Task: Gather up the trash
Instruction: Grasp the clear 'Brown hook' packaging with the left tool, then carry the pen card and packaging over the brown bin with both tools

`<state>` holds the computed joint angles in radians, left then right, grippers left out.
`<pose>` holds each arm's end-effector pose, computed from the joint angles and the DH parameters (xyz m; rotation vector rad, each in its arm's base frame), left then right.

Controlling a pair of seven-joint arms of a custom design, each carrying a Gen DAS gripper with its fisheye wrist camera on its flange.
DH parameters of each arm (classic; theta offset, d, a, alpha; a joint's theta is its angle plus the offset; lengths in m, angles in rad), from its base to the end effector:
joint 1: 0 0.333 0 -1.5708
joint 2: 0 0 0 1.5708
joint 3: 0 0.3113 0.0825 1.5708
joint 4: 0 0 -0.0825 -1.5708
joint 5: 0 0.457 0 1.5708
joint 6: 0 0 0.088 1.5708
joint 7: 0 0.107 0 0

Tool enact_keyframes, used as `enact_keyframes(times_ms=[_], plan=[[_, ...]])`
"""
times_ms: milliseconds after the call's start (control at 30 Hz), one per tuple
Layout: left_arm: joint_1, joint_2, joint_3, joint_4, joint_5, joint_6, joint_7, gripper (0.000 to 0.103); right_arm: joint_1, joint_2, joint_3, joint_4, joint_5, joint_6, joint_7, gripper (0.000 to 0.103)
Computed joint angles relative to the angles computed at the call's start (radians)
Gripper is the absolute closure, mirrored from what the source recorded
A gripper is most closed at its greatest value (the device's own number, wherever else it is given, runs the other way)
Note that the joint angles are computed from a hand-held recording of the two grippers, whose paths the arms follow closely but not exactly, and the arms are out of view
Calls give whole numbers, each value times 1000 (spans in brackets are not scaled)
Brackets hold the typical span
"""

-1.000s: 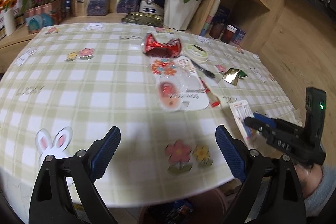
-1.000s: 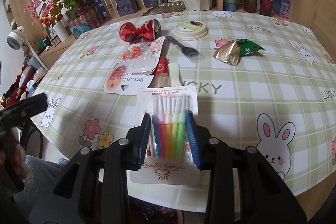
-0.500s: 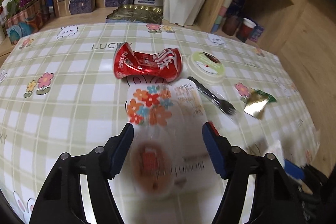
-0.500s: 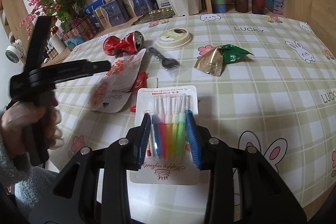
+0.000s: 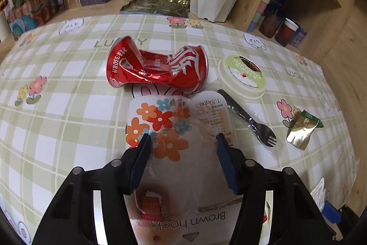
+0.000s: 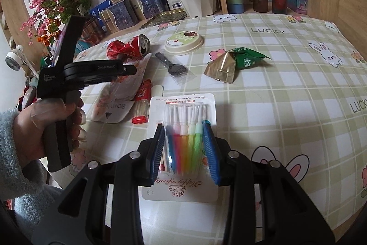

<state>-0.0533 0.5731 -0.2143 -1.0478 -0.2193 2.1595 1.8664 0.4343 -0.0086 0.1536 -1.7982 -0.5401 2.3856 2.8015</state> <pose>0.8085 -0.1734 0.5717 -1.5348 2.3818 -0.8911 0.5659 0.3718 0.5884 -1.4011 2.0203 -0.5173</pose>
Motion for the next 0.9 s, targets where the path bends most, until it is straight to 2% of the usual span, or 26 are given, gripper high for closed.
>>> enact_keyframes(times_ms=[233,433,567,900], plan=[[47,-79,-16,-83,-70,-15,72,47,-4,-30,6,-29,-12,-2,33,66],[100,-214,-13,-233,-166,-7,189,47,-6,-46,18,-36,-26,-8,59,66],[116,-301,1,-328,-233,4,266,47,-4,-50,26,-32,-33,-17,66,66],[125,-485,70,-507,-382,-31,396,47,19,-54,47,-14,-47,-41,74,66]])
